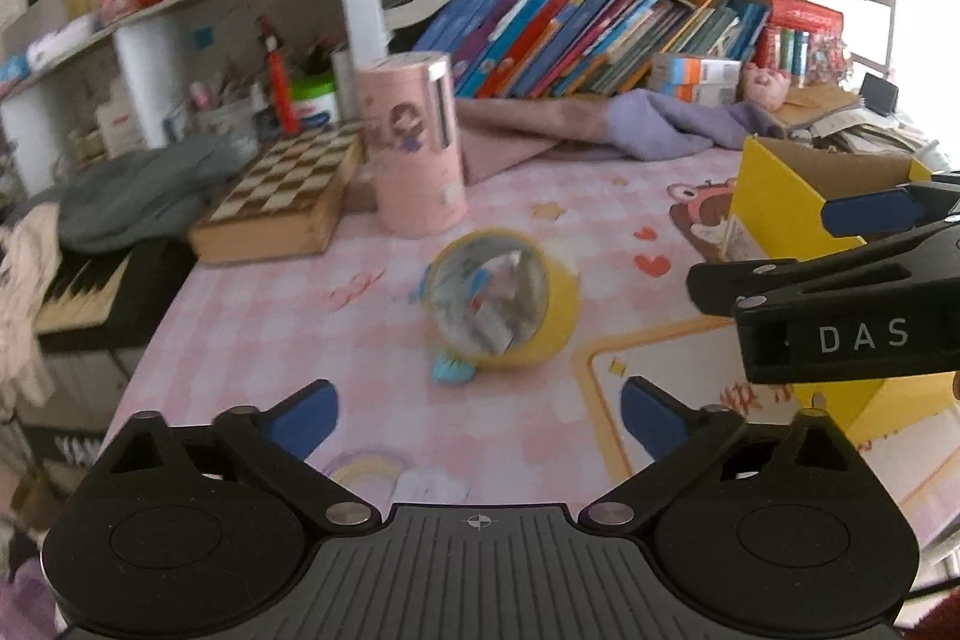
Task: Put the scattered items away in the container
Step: 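Move the left tool toward the yellow tape roll and open it, then close the left tool on the tape roll rim while the right tool grasps the white block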
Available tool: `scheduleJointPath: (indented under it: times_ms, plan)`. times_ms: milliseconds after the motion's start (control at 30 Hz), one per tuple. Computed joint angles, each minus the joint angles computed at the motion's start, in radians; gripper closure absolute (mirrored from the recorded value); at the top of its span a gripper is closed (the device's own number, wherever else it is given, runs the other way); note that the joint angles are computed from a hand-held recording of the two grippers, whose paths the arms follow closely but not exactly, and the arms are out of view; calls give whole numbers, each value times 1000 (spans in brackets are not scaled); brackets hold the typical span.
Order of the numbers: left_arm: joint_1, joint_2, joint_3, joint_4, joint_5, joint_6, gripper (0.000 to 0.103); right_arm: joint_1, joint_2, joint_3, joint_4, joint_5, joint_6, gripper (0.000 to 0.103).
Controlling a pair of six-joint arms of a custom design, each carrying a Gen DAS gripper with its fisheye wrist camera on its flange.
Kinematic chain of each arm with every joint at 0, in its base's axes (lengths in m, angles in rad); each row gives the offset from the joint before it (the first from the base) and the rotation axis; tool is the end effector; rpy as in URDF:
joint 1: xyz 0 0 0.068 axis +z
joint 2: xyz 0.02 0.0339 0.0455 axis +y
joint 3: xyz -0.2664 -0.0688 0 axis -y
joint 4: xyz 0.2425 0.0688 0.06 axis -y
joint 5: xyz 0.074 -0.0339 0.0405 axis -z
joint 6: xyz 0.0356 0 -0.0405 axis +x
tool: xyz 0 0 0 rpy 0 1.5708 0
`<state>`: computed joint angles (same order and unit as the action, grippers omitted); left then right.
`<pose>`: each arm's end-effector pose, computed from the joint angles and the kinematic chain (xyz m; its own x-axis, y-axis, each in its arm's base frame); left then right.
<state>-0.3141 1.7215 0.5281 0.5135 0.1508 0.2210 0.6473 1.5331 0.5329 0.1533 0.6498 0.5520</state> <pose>0.2742 -0.0947 0.1049 -0.4921 0.3877 -0.7794 0.5375 0.8396 0.0783 0.2198 0.1391 0.1314 -0.5931 0.0751 -0.8016 0.1768 0.9835 -0.0387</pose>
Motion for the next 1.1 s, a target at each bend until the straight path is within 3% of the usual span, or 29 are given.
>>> scheduleJointPath:
  times_ms: [433,667,800,967,1100]
  plan:
    - [-60,255,261,-49,29,5,52,-116,54,41,45,-100,-76,9]
    - [-79,326,335,-74,50,30,71,-152,94,73,54,-141,-100,9]
    - [-75,339,348,-88,59,31,87,-166,113,87,62,-157,-105,9]
    - [-48,299,299,-57,82,19,92,-184,144,109,76,-184,-108,9]
    - [10,234,264,-96,127,-36,93,-199,179,145,89,-209,-119,10]
